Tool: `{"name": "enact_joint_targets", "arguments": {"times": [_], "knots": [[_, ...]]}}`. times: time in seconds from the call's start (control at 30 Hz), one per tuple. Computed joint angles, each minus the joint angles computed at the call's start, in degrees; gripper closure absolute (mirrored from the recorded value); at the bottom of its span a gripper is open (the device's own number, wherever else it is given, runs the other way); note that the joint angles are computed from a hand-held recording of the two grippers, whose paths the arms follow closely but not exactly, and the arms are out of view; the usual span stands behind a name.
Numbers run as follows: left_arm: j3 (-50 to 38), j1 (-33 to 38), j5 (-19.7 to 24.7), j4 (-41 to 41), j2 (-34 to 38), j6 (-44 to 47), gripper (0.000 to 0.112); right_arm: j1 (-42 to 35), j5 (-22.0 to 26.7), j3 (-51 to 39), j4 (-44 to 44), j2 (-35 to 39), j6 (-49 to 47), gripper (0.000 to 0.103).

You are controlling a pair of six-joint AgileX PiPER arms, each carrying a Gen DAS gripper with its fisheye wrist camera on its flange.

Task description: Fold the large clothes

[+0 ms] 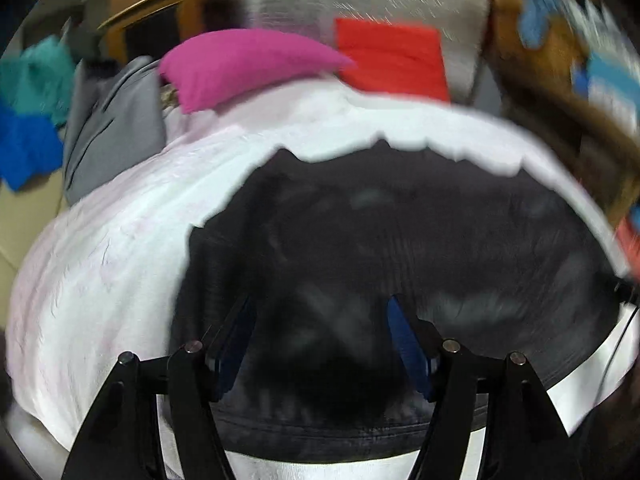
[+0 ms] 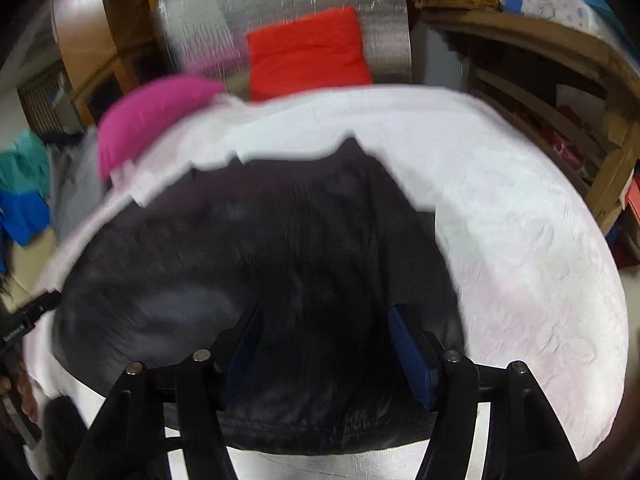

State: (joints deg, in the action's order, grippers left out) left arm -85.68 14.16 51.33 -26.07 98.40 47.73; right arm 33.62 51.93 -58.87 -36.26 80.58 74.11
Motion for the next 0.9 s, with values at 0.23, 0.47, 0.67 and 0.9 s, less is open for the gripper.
{"name": "enact_joint_targets", "arguments": {"times": [0.23,0.47,0.67,0.9], "knots": [[5.83,-0.07,-5.39,0.98,-4.12,3.17,0.042,5.59,6.20,-3.11,-5.95,1.30,4.71,0.034],[13.17,5.20,-3.81,-9.21,-10.10,11.89,0.040,17.37,9.56,-5.70,-15.55,4.63,15.31,0.025],[18.27,1.30,-10.67,-3.05,-10.25,12.48,0.034,16.82,7.69,-4.40,-10.46,9.17,13.96,0.025],[15.60,4.40,-4.74,-8.06,-11.59,13.28,0.034,17.03,7.52,1.23,-10.26,-0.22,20.70,0.021]]}}
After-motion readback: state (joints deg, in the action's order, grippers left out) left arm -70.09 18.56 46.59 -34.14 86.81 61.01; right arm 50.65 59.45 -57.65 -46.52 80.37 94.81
